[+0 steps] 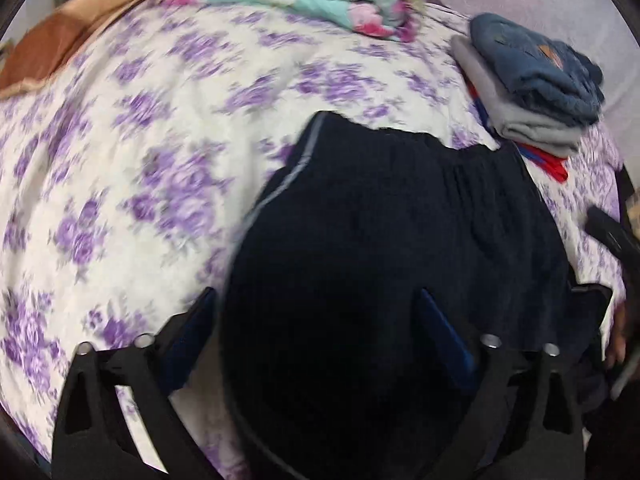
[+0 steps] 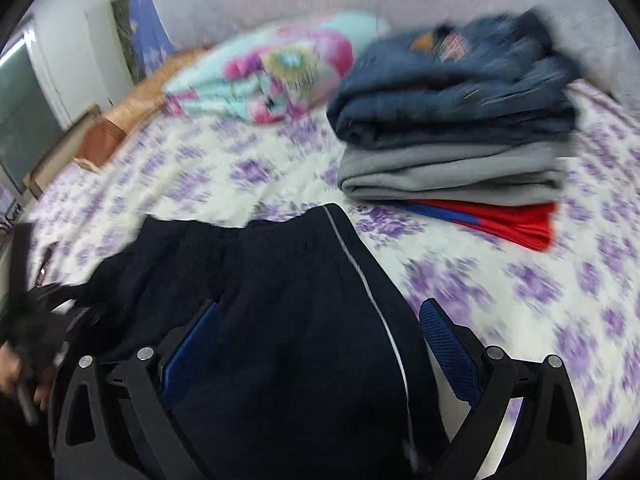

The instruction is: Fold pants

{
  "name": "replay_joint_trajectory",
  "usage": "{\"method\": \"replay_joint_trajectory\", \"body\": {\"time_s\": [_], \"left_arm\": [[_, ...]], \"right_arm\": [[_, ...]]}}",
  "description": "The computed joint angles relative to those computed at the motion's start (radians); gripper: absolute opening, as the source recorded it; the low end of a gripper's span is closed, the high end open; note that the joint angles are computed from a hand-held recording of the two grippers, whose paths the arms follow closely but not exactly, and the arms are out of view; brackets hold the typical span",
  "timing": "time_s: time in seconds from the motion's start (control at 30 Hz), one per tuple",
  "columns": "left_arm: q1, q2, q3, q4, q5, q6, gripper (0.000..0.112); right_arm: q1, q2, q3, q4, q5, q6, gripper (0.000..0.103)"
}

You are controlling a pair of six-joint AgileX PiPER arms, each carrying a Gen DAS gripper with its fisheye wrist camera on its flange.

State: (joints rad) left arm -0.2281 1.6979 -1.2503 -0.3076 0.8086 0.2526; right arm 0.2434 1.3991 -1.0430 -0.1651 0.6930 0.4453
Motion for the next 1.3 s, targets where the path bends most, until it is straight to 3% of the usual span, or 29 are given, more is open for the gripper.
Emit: {"method": "replay_joint_trajectory", "body": {"time_s": [0.03,0.07,0.13,0.17,0.23,0.3,0.33,0.47,0.57,0.6,0.7,0.83,0.87,0.9,0.93,1.07,1.13,1.2,1.3], "left_arm": [[-0.011,-0.013,0.015,0.012,-0.012,-0.004,0.080],[-0.013,-0.034,0.039,0.011,-0.031,0.004,0.079],[-0.003,-0.066,0.068,0.003,-0.048,0.020,0.057],[0.004,-0.081,0.080,-0.003,-0.059,0.022,0.050],[0.069,-0.121,0.111,-0.106,-0.064,0.106,0.020],[0.141,-0.154,0.132,-0.264,-0.029,0.245,0.010],[0.159,-0.176,0.139,-0.302,-0.010,0.279,0.010],[0.166,-0.240,0.154,-0.346,0.025,0.335,0.010],[0.170,-0.236,0.150,-0.334,0.032,0.335,0.010],[0.160,-0.215,0.140,-0.304,0.024,0.309,0.016],[0.141,-0.073,0.069,-0.272,0.017,0.258,0.062],[0.126,0.069,-0.046,-0.321,0.064,0.232,0.066],[0.126,0.086,-0.070,-0.336,0.072,0.227,0.065],[0.132,0.078,-0.064,-0.370,0.078,0.248,0.041],[0.146,0.071,-0.067,-0.413,0.097,0.272,0.011],[0.237,-0.103,0.073,-0.600,0.079,0.439,0.006],[0.299,-0.280,0.190,-0.647,0.031,0.507,0.006],[0.390,-0.442,0.279,-0.678,0.027,0.541,0.006],[0.600,-0.626,0.341,-0.698,0.099,0.561,0.007]], "right_arm": [[-0.017,0.094,-0.059,0.015,0.021,-0.030,0.099],[-0.036,0.153,-0.094,0.048,0.043,-0.069,0.086],[-0.086,0.254,-0.148,0.184,0.075,-0.201,0.068],[-0.094,0.253,-0.144,0.206,0.049,-0.234,0.048],[-0.104,0.237,-0.157,0.289,0.052,-0.340,0.021],[-0.096,0.214,-0.174,0.284,0.042,-0.351,0.020],[-0.079,0.197,-0.191,0.272,0.030,-0.351,0.019],[0.020,0.193,-0.335,0.210,0.047,-0.341,0.018],[0.110,0.261,-0.508,0.101,0.106,-0.294,0.018],[0.134,0.280,-0.544,0.069,0.122,-0.275,0.018],[0.163,0.320,-0.594,0.028,0.161,-0.226,0.018],[0.140,0.231,-0.436,0.025,0.115,-0.176,0.018],[0.120,0.204,-0.395,0.032,0.101,-0.167,0.018],[0.104,0.179,-0.358,0.031,0.086,-0.152,0.018],[0.084,0.154,-0.327,0.031,0.077,-0.138,0.018],[0.047,0.118,-0.326,0.071,0.071,-0.194,0.018],[0.086,0.143,-0.394,0.042,0.092,-0.199,0.018],[0.148,0.215,-0.531,0.041,0.117,-0.218,0.018],[0.237,0.365,-0.763,0.087,0.117,-0.269,0.018]]}}
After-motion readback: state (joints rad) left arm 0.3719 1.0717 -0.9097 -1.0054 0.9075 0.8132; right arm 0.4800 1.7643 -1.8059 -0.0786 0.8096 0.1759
